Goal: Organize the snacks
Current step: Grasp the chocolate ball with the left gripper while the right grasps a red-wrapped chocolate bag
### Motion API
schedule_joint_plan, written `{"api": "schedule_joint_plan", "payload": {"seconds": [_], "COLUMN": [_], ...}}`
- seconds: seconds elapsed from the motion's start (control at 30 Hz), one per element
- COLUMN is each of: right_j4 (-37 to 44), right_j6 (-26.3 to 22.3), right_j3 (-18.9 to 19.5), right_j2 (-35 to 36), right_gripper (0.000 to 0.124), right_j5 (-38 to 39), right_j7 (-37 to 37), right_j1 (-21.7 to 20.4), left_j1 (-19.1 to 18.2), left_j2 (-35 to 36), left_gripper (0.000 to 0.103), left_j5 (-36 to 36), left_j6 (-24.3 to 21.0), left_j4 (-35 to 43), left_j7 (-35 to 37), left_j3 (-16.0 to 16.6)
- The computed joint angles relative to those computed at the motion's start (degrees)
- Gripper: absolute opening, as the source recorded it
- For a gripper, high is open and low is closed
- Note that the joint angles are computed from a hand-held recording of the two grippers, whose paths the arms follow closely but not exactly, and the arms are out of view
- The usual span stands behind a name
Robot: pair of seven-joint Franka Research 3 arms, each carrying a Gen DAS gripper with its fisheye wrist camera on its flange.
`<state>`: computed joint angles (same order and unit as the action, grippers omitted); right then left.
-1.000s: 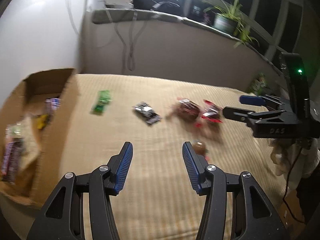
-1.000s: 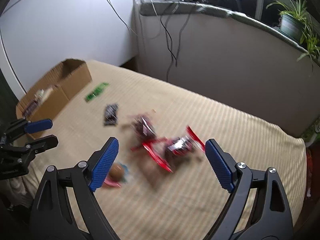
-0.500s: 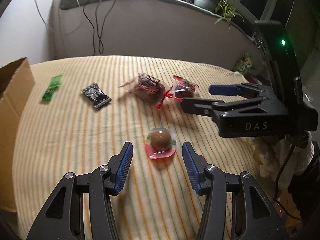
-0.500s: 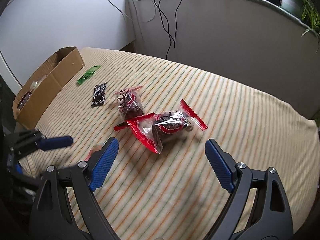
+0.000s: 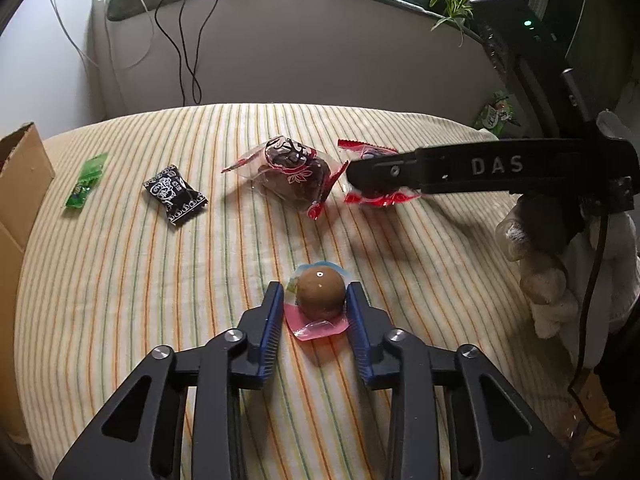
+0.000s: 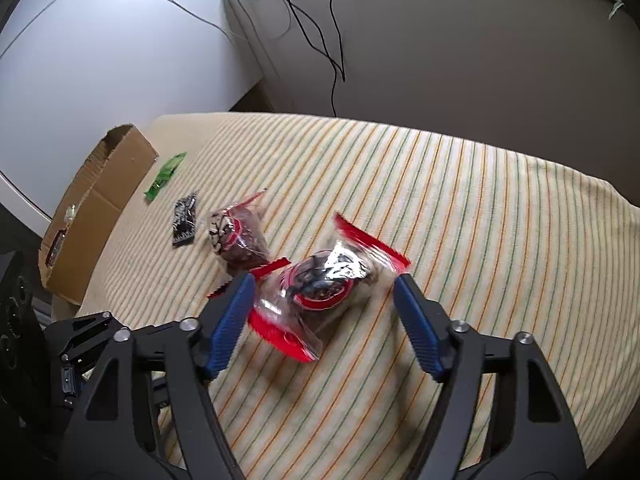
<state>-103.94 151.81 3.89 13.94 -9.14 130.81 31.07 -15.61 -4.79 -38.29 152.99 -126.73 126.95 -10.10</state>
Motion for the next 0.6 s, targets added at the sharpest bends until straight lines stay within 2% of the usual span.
{"api": "schedule_joint_plan", "payload": {"seconds": [0.13, 0.3, 0.43, 0.6], "right_j4": [1.7, 2.7, 2.1, 0.2], "right_j6": [-1.0, -1.3, -0.6, -0.3], "right_j3": [-0.4, -0.6, -0.7, -1.4], "right_j2": [1.6, 2.3, 1.8, 0.0], "right_gripper": [0.070, 0.052, 0.048, 0.047], "right_j5": [-0.9, -0.8, -0.4, -3.9], "right_j7": [0.2, 0.7, 1.0, 4.5], "right_j1": [0.7, 1.0, 1.0, 2.0], "left_j1": [0.0, 0.0, 0.0, 0.3], "left_j2": [0.2, -0.2, -0.4, -0.7], "left_gripper": [0.029, 0.029, 0.028, 0.027], "left_j5": [-0.4, -1.4, -2.4, -3.6], "left_j6": [0.6, 0.4, 0.0, -0.7], "left_j4": [-0.2, -0.6, -0.6, -0.6], "left_j7": [0.8, 1.7, 2.2, 3.1], "left_j3": [0.0, 0.2, 0.4, 0.8]}}
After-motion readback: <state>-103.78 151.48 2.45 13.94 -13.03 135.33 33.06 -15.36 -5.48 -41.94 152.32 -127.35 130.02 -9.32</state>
